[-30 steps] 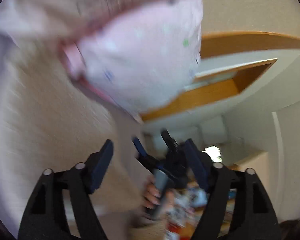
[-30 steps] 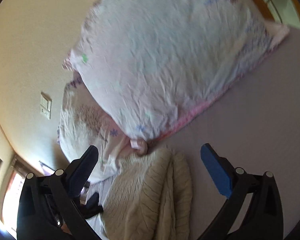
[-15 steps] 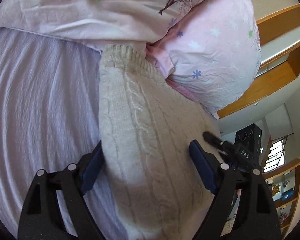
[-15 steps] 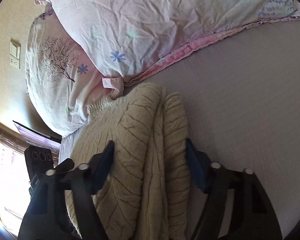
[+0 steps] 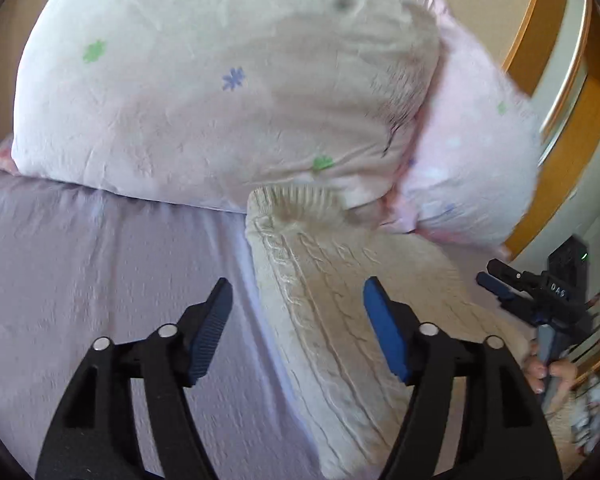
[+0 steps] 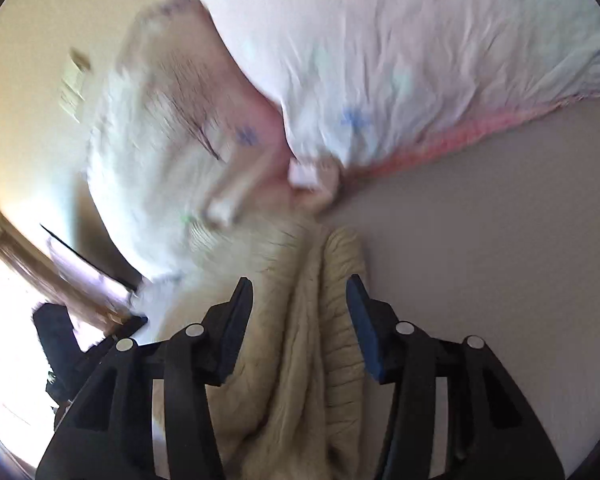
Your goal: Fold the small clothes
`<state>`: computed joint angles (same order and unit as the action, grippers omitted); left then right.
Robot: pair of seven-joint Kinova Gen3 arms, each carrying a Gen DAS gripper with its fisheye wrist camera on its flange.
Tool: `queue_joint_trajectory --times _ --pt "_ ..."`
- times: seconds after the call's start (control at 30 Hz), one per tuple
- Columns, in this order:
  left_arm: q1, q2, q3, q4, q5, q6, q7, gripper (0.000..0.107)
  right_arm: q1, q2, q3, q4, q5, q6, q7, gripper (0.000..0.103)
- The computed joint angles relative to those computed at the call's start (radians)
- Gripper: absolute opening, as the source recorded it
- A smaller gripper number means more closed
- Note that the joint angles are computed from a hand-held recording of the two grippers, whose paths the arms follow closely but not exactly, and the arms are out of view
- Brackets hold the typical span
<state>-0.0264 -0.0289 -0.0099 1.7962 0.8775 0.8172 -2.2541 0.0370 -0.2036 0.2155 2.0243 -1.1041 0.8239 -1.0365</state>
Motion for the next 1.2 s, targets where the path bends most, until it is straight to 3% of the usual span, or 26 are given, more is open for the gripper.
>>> queue_joint_trajectory --times 0.07,0.23,0.33,0.4,0.53,0.63,0.7,0.77,0.87,0.93,1.0,1.07,1.1,1.13,1.2 --pt "-0.024 -0.024 -0.032 0.026 0.055 0.053 -0.046 0.079 0.003 -0.02 -0.037 -0.042 0.081 0.027 -0.081 0.052" --pt "-0.054 -0.052 -0.074 0.079 0.106 0.169 -0.062 0.081 0.111 0.056 -0.269 -0.148 0.282 -0.001 -0.285 0.051" --pt "-0.061 -0.085 -0.077 0.126 0.115 0.173 -0.084 0.083 0.134 0.12 -0.355 -0.204 0.391 -0.032 -0.407 0.049" --pt "-0.052 -0.109 -0.072 0.153 0.105 0.147 -0.096 0.084 0.068 0.123 -0.333 -0.206 0.472 -0.032 -0.475 0.009" --pt "-0.036 -0.145 -0.088 0.181 0.075 0.149 -0.114 0.084 0.011 0.04 -0.273 -0.143 0.599 -0.099 -0.631 0.008" --pt "-0.024 -0.163 -0.104 0.202 0.082 0.145 -0.151 0.084 -0.011 0.042 -0.188 -0.125 0.642 -0.052 -0.7 0.008" --pt "-0.018 -0.158 -0.106 0.2 0.078 0.157 -0.148 0.084 -0.077 0.013 -0.111 -0.107 0.614 -0.054 -0.669 0.009" --pt "-0.016 -0.155 -0.115 0.206 0.088 0.178 -0.163 0.084 -0.099 -0.067 -0.092 -0.073 0.592 -0.085 -0.624 0.012" --pt "-0.012 -0.171 -0.104 0.225 0.085 0.162 -0.175 0.088 -0.223 -0.171 -0.008 -0.013 0.502 -0.147 -0.506 0.038" --pt "0.002 -0.187 -0.083 0.239 0.07 0.125 -0.169 0.095 -0.315 -0.215 0.044 0.016 0.424 -0.141 -0.425 0.044" --pt "0.022 -0.2 -0.052 0.242 0.021 0.084 -0.112 0.098 -0.357 -0.187 0.083 0.01 0.394 -0.074 -0.392 0.048" --pt "0.038 -0.209 -0.026 0.244 -0.027 0.05 -0.035 0.101 -0.324 -0.11 0.084 0.005 0.43 -0.015 -0.425 0.044" --pt "0.018 -0.214 0.007 0.247 -0.043 0.04 0.005 0.101 -0.284 -0.094 0.056 0.012 0.45 -0.009 -0.454 0.021" --pt "-0.018 -0.222 0.053 0.255 -0.06 0.025 0.046 0.101 -0.238 -0.097 0.031 0.012 0.454 -0.001 -0.467 0.016" --pt "-0.099 -0.234 0.146 0.263 -0.105 0.008 0.127 0.101 -0.177 -0.153 -0.025 0.02 0.481 -0.004 -0.496 0.02"
